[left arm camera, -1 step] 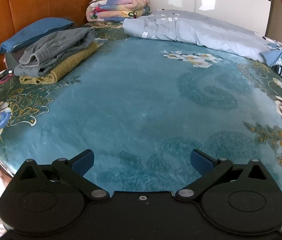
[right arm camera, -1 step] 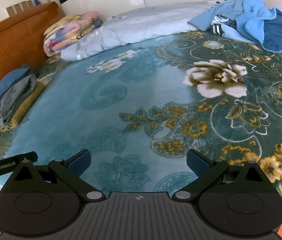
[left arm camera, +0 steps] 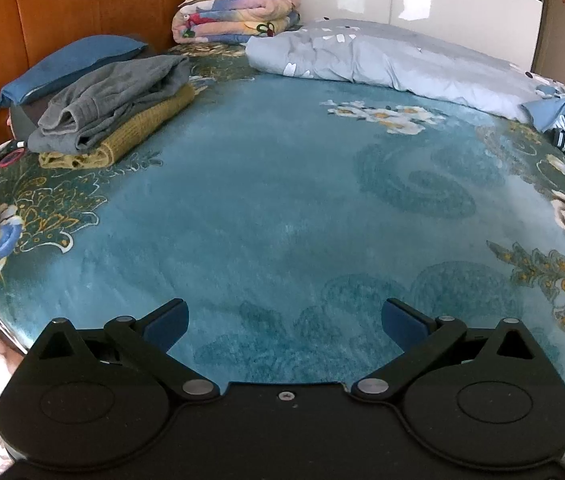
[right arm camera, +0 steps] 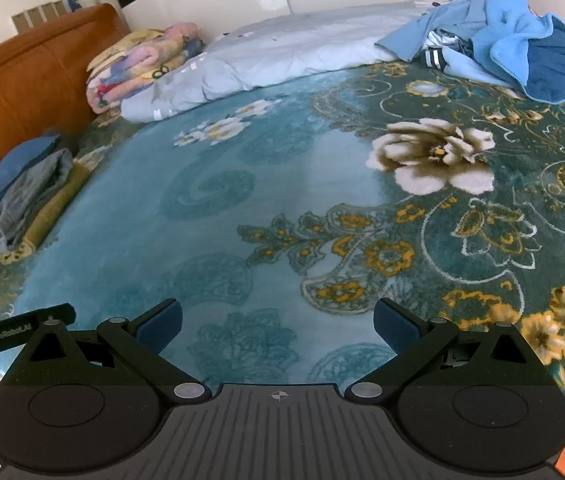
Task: Fold clothes
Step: 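Move both grippers toward the pile of blue clothes on the bed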
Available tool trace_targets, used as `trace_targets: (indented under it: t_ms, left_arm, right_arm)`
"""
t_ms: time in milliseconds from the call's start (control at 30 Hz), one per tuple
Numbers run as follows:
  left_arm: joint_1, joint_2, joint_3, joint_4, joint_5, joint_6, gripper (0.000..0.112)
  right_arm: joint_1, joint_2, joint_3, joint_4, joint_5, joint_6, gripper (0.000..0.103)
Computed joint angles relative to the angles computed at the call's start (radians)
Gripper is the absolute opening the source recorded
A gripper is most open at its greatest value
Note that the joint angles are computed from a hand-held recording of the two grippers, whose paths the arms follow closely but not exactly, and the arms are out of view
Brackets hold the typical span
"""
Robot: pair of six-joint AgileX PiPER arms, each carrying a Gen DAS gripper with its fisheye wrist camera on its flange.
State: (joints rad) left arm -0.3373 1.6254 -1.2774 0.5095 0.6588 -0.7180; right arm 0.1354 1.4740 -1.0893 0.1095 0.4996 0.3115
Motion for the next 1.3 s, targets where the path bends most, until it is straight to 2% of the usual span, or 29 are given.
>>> trace_targets:
  t_ms: [167, 333, 700, 1300]
  left_arm:
    - [-0.01, -0.007, 0.024, 0.02, 0.005, -0.016, 0.102]
    - [-0.02, -0.019, 0.063, 0.078, -0.026, -0.081, 0.102]
    - [-0.015, -0.027, 0.078, 0.064, -0.04, -0.067, 0.102]
    - [-0.043, 0.049, -0.088, 0.051, 0.043, -0.038, 0.102]
  right_arm:
    - [0.0, -0.001, 0.002, -0.002, -0.005, 0.001, 0.103]
    - [0.0, 0.001, 0.005, -0.008, -0.014, 0.0, 0.103]
    - [0.002, 0.002, -0.005, -0.024, -0.012, 0.017, 0.103]
    - [-0.046, 0.022, -0.02, 0.03, -0.013, -0.051, 0.103]
